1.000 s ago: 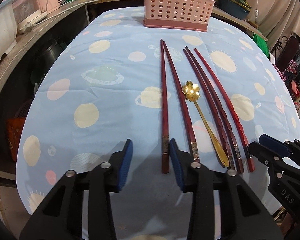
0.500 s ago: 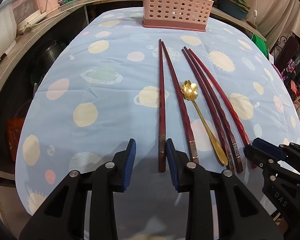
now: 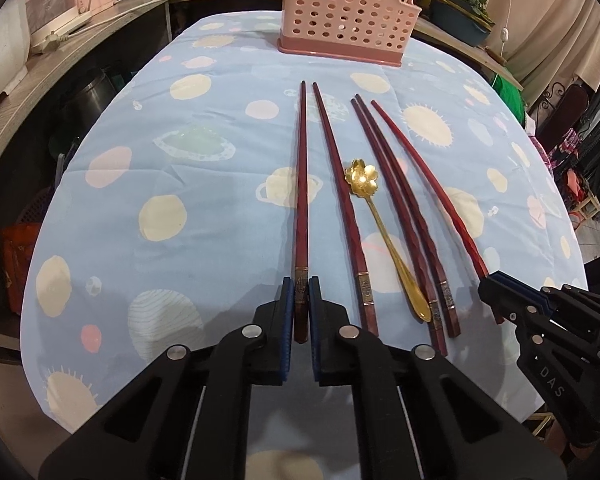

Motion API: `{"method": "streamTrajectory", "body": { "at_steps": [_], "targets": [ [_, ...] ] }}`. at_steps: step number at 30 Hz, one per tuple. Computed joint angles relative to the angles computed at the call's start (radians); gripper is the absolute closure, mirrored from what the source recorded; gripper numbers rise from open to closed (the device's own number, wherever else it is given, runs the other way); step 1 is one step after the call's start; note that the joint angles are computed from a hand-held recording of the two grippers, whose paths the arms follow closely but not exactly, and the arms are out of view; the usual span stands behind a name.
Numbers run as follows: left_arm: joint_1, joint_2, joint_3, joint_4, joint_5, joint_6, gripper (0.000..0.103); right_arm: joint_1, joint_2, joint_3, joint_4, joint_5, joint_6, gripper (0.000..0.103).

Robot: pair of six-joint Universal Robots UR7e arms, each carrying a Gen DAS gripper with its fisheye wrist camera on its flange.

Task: Organize utensils
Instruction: 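Grasp a dark red chopstick with the left tool while the right tool grasps a red chopstick, then lift both chopsticks and lower them into the pink caddy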

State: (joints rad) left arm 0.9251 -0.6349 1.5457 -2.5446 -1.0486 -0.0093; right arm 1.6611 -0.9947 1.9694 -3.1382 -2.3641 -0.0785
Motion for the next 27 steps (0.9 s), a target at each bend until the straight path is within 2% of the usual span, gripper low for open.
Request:
{"method": "streamTrajectory", "body": {
  "at_steps": [7, 13, 18, 23, 27],
  "targets": [
    [-0.019, -0.029, -0.006, -0.013, -0.015, 0.0, 0.096, 0.02, -0.033, -0.005, -0.038, 0.02, -0.021, 0.096],
    [-0.042, -0.028, -0.053, -0.038, -0.018, 0.026, 0.096, 0.041, -0.059, -0.044, -0.089, 0.033, -0.072, 0.096],
    [-0.062, -0.009, -0.124, -0.076, -0.025, 0.058, 0.096, 0.049, -0.082, -0.095, -0.121, 0.072, -0.109, 0.096],
    [-0.076, 0.036, -0.234, -0.101, -0.026, 0.099, 0.096, 0.051, -0.093, -0.164, -0.129, 0.119, -0.136, 0.096],
    [-0.086, 0.083, -0.333, -0.121, -0.021, 0.134, 0.096, 0.054, -0.085, -0.221, -0.141, 0.128, -0.17, 0.096]
  ]
}}
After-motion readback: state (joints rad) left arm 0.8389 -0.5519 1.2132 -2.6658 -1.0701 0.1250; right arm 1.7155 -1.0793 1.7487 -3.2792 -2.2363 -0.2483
